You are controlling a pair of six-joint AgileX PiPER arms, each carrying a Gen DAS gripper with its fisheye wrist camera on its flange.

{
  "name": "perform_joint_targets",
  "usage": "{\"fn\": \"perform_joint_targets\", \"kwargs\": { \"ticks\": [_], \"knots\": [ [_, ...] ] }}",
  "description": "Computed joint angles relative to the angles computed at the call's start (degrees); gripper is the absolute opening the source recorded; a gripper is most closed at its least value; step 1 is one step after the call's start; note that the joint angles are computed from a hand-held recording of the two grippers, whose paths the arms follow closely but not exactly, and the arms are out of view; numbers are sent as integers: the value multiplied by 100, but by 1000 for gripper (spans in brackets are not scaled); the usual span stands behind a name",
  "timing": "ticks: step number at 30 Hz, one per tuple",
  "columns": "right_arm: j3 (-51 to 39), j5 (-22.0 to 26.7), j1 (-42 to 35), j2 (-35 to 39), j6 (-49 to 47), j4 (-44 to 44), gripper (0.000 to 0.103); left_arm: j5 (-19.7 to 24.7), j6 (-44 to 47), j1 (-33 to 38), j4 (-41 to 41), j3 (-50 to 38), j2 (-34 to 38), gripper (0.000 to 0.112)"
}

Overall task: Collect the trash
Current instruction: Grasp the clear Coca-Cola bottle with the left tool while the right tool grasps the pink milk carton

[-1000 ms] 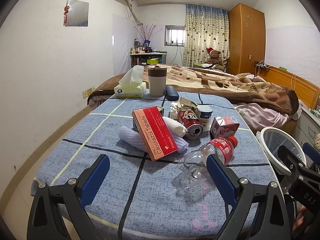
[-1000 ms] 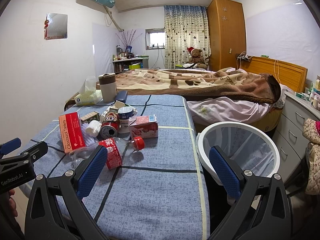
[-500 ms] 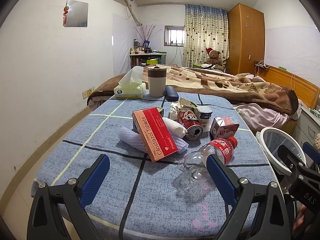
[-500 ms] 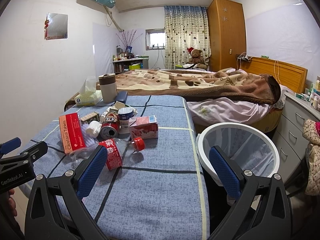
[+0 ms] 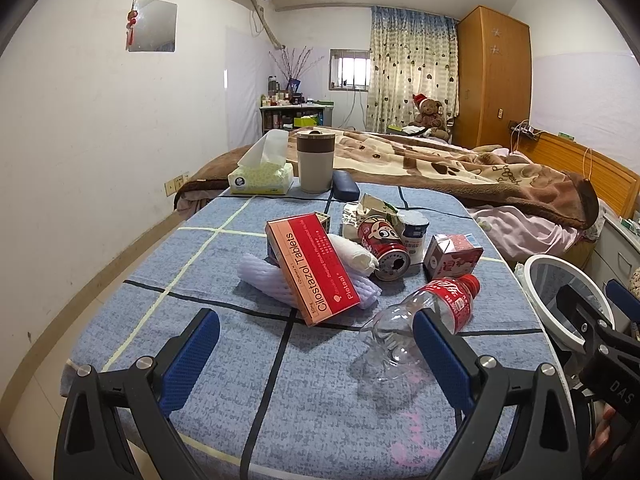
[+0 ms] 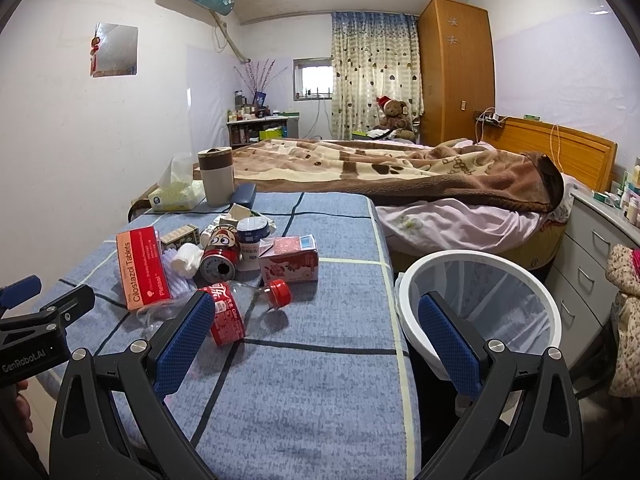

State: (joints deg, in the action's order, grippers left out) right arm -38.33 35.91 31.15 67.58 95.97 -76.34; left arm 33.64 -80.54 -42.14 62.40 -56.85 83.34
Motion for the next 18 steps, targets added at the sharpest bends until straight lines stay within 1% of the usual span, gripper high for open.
{"fn": "perform_joint_targets", "kwargs": {
  "ticks": [3, 5, 6, 8, 9, 10, 11, 13, 14, 15, 16, 17, 18],
  "knots": [
    [-56, -405, -299, 51, -39, -169, 103, -379, 474, 219, -352, -61, 80, 99],
    [-65, -573, -474, 141, 254, -653, 103, -627, 1019, 379, -794, -152, 161, 99],
    [-152, -692, -642, 251, 171, -730, 103, -799, 1437, 473, -1122, -200, 214, 99],
    [-281, -1072, -996, 418, 77, -875, 103, -935, 2053, 554, -1598, -298, 328, 99],
    [-380, -1399, -1259, 545, -10, -938, 103, -1020, 2223, 577, -1709, -319, 378, 99],
    [-475, -1566, -1396, 657, -155, -885, 103, -1070, 2462, 591, -1887, -372, 444, 99],
    [-596, -1859, -1639, 807, -253, -941, 103, -1122, 2750, 621, -2107, -449, 535, 99],
    [-700, -2147, -1833, 964, -257, -1099, 103, -1120, 3238, 629, -2479, -606, 697, 99],
    [-871, -2454, -2036, 1162, -578, -968, 103, -1111, 3550, 639, -2718, -711, 787, 99],
    [-945, -2532, -2095, 1239, -971, -677, 103, -1122, 3880, 630, -2917, -828, 885, 99],
    [-1011, -2564, -2110, 1317, -1168, -563, 103, -1099, 4020, 599, -2946, -935, 973, 99],
    [-1130, -2824, -2233, 1463, -1525, -403, 103, -1073, 4139, 567, -2946, -1049, 1063, 99],
    [-1180, -2953, -2293, 1527, -1664, -344, 103, -1089, 4287, 556, -2969, -1127, 1137, 99]
  ]
}}
